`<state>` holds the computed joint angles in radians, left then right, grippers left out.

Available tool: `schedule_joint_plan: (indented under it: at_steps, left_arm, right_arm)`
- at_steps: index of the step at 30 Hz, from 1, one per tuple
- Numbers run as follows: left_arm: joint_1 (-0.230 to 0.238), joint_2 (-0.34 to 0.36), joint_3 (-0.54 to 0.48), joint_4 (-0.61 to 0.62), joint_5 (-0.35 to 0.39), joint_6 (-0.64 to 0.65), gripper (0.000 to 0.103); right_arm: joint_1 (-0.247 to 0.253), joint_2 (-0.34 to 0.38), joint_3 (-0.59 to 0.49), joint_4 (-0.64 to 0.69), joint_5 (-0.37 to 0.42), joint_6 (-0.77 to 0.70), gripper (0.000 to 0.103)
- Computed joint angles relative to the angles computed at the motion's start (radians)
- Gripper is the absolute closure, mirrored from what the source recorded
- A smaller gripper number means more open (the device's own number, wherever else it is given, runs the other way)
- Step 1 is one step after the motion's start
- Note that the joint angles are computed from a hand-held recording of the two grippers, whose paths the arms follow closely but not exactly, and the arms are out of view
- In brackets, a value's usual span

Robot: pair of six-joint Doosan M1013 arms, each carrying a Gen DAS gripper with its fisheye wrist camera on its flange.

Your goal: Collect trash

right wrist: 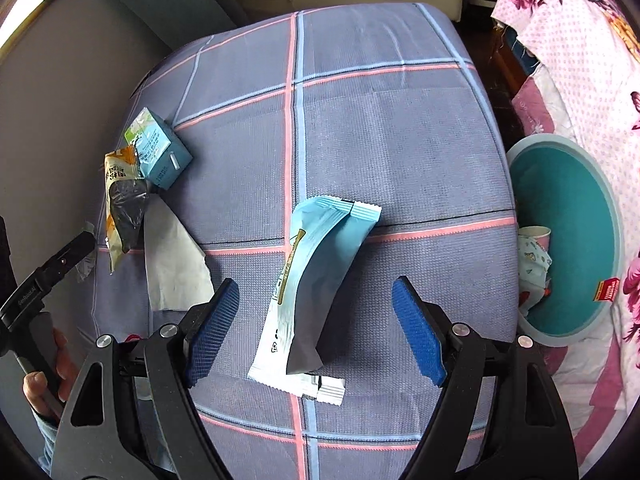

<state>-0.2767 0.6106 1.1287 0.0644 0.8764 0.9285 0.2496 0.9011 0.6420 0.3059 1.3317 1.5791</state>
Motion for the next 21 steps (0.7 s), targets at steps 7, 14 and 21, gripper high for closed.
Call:
schedule_joint_plan:
  at_steps: [7, 14, 21]
  left_arm:
    - [-0.001, 0.019, -0.01, -0.002, 0.024, 0.025, 0.01]
    - [0.002, 0.036, -0.019, 0.008, 0.031, 0.039, 0.01]
    - [0.012, 0.037, 0.008, -0.021, -0.031, 0.034, 0.013]
  right_arm:
    - [0.008, 0.014, -0.005, -0.005, -0.004, -0.008, 0.029]
    - [0.016, 0.016, 0.0, -0.001, -0.006, -0.055, 0.085]
    - [0.019, 0.015, -0.003, -0.002, -0.006, -0.062, 0.087]
